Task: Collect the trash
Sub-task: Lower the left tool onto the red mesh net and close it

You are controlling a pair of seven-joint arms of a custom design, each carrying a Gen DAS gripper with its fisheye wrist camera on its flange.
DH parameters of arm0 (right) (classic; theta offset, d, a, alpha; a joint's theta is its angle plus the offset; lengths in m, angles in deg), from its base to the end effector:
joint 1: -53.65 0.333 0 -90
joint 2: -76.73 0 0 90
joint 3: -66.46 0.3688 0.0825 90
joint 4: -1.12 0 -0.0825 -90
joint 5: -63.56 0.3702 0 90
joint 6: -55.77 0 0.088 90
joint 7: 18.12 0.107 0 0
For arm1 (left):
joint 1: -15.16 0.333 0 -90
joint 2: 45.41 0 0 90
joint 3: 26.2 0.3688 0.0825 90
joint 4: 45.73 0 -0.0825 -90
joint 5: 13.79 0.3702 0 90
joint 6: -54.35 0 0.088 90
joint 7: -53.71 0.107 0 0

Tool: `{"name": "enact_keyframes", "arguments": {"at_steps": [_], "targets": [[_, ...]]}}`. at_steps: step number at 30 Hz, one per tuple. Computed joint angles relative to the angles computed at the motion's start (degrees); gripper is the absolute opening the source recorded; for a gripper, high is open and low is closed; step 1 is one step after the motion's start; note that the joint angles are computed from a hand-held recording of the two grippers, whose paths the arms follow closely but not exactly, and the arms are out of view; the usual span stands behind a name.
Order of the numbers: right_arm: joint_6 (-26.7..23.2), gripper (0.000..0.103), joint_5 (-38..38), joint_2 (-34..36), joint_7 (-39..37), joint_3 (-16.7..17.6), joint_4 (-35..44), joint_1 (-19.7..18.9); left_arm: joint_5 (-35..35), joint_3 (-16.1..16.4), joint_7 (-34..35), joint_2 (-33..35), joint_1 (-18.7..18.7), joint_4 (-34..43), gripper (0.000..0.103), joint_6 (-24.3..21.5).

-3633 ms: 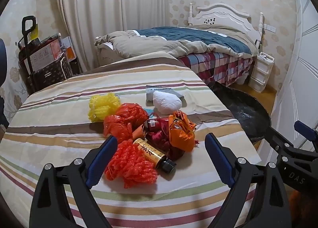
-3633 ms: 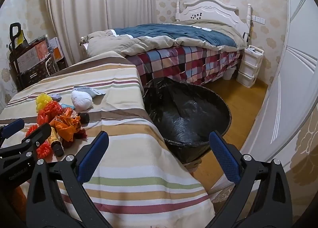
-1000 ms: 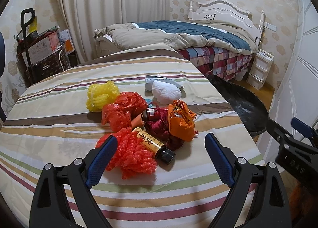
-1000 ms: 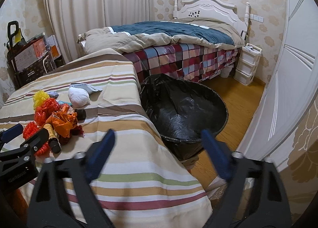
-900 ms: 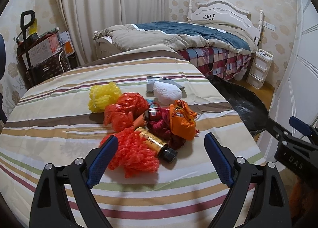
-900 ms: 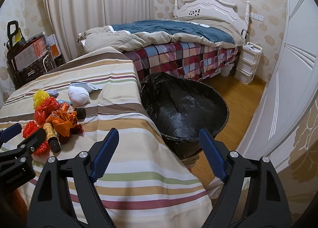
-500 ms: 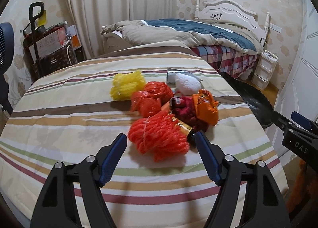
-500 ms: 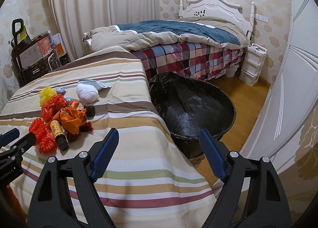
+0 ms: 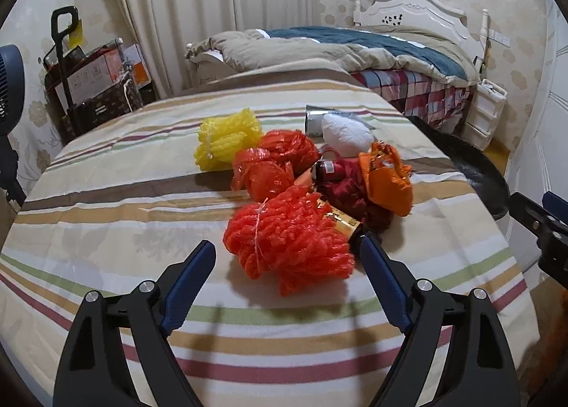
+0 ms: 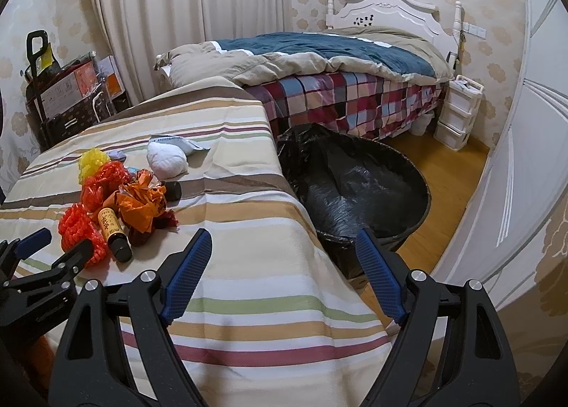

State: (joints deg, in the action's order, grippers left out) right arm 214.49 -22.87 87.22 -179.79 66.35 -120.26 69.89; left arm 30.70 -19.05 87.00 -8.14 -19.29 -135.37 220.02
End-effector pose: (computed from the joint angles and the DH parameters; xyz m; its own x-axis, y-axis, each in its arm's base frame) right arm 0.5441 0.2022 0.4091 -0.2432 -0.9690 -0.0445 -0.6117 0.1888 -0.7682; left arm 0.6447 -0.4047 0.3780 -0.2145 -0.9759 -0.0412 -0.6833 0.1801 -0.7076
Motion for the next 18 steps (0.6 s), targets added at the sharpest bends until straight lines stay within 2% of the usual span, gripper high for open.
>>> {"name": "enact_keyframes", "arguments": {"at_steps": [2, 5, 7, 9, 14, 18], "targets": [[0.14, 0.081, 0.28, 0.23, -0.33, 0.0, 0.14, 0.01, -2.52, -2.77, 3.05, 0.49, 2.32, 0.35, 0.083, -0.16], [0.52, 0.081, 1.31, 0.85, -1.55, -0.03, 0.64, 0.06, -6.88, -5.79, 7.75, 0.89, 4.9, 0.23, 0.069, 0.39], [0.93, 0.081, 2.1, 1.41, -2.43, -0.15, 1.12, 0.16, -8.08, -5.11, 9.06, 0.88, 4.31, -0.02, 0.066, 0.82], [1.39, 0.081, 2.73, 1.94, -3.23, -0.35, 1.62, 0.36, -9.27, -4.94, 10.53, 0.75, 4.22, -0.47, 0.056, 1.43], [2.46, 0.081, 3.66, 2.98, -4.8, -0.8, 3.01, 1.19, -11.69, -3.93, 12.7, -0.2, 3.82, -2.26, 0.049, 3.19], [3.53, 0.081, 4.12, 3.67, -5.77, -1.18, 4.15, 1.85, -13.26, -3.05, 13.53, -1.4, 3.49, -4.16, 0.049, 4.76]]}}
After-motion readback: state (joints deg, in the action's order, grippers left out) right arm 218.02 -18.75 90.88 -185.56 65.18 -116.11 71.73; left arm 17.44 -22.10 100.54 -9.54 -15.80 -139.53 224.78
